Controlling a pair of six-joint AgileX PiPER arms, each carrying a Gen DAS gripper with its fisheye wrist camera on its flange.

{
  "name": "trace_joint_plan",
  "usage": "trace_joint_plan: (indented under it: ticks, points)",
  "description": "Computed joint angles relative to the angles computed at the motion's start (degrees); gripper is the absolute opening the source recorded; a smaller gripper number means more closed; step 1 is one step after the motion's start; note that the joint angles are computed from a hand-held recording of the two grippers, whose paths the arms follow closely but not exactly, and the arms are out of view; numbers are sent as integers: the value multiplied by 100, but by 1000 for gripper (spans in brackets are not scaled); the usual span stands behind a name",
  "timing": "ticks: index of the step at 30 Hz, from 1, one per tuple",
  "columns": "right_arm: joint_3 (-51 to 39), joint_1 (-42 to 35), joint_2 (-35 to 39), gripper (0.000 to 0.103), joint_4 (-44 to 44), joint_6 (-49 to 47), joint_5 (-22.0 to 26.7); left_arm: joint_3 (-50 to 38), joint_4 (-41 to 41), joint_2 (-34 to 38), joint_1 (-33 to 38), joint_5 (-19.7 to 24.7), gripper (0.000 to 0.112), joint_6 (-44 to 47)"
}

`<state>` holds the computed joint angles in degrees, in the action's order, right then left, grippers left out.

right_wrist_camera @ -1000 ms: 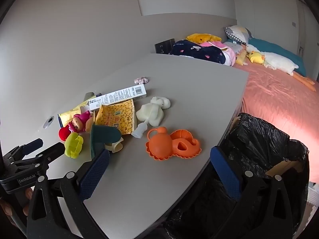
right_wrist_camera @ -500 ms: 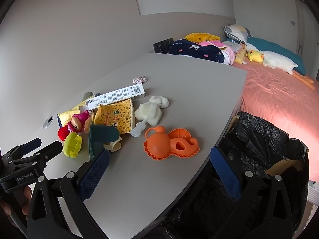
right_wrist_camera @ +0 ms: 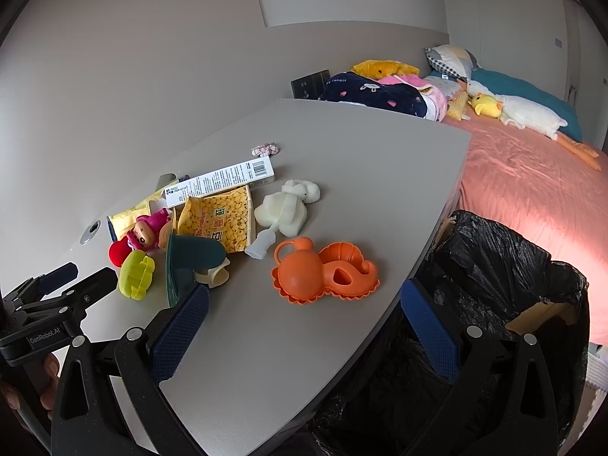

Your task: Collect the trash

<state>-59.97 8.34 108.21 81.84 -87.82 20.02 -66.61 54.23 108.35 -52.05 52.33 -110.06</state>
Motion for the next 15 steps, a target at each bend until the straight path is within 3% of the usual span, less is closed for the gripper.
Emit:
trace_joint_plan:
  ticks: [15]
  points:
    - [9, -31, -12, 100, -92, 101, 31, 19, 18, -5, -5, -4, 97, -13]
